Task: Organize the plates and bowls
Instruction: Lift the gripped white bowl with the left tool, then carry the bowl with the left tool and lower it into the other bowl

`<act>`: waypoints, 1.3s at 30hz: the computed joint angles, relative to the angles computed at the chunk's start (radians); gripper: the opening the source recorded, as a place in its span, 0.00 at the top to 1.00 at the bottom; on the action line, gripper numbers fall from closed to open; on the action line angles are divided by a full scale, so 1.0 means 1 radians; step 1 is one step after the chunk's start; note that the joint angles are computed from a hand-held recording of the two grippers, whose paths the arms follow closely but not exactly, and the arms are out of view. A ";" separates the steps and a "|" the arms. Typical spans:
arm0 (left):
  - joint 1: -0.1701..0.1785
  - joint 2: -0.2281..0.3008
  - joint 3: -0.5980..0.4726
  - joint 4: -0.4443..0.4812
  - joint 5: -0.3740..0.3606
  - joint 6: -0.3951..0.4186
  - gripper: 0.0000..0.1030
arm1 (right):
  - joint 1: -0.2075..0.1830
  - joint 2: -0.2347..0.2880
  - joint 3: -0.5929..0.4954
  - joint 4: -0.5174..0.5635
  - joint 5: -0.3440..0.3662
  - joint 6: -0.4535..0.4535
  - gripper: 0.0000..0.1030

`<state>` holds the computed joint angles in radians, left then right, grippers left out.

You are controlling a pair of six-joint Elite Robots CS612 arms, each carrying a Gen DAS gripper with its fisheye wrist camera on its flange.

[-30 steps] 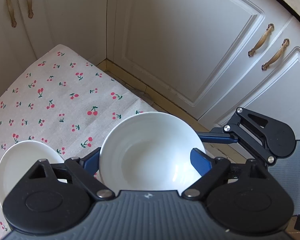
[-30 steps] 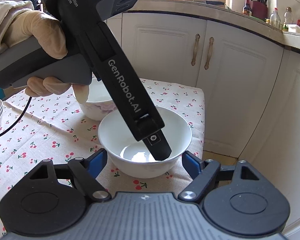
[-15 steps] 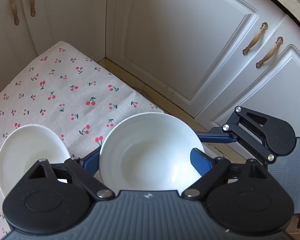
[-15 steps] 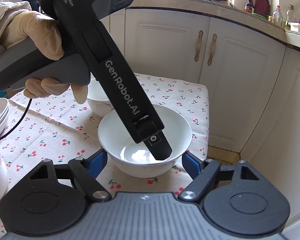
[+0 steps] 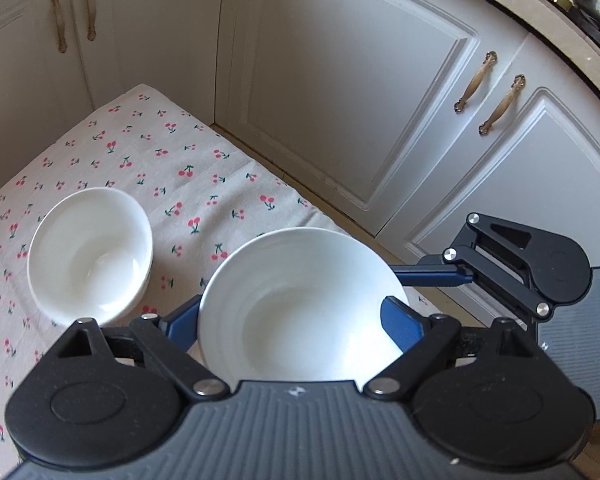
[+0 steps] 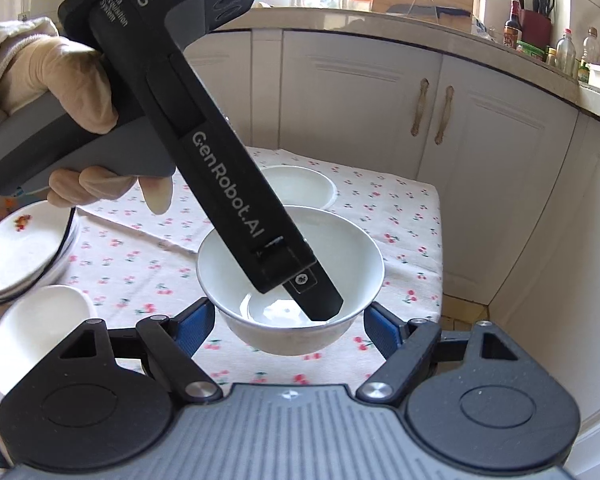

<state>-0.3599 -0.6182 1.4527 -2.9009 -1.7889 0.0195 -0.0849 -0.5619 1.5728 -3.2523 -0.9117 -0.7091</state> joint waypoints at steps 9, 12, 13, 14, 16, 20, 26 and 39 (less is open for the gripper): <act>-0.001 -0.072 0.142 -0.101 0.019 -0.047 0.11 | 0.013 -0.061 0.106 -0.038 0.017 -0.030 0.17; 0.001 -0.094 0.188 -0.130 0.022 -0.058 0.11 | 0.018 -0.076 0.134 -0.038 0.025 -0.049 0.17; 0.002 -0.099 0.202 -0.140 0.022 -0.066 0.11 | 0.021 -0.080 0.142 -0.037 0.028 -0.055 0.17; 0.003 -0.105 0.216 -0.151 0.023 -0.070 0.11 | 0.022 -0.084 0.151 -0.038 0.030 -0.061 0.17; 0.002 -0.120 0.247 -0.176 0.029 -0.077 0.11 | 0.025 -0.092 0.166 -0.038 0.037 -0.073 0.17; 0.004 -0.141 0.297 -0.212 0.040 -0.093 0.11 | 0.032 -0.104 0.193 -0.035 0.049 -0.096 0.17; 0.007 -0.157 0.352 -0.261 0.047 -0.124 0.11 | 0.044 -0.115 0.222 -0.029 0.052 -0.130 0.17; 0.004 -0.156 0.413 -0.315 0.067 -0.138 0.11 | 0.061 -0.114 0.248 -0.001 0.036 -0.158 0.17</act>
<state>-0.3557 -0.7740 1.8657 -3.2157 -1.7218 -0.1188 -0.0234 -0.6755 1.8209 -3.2534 -0.8757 -0.8667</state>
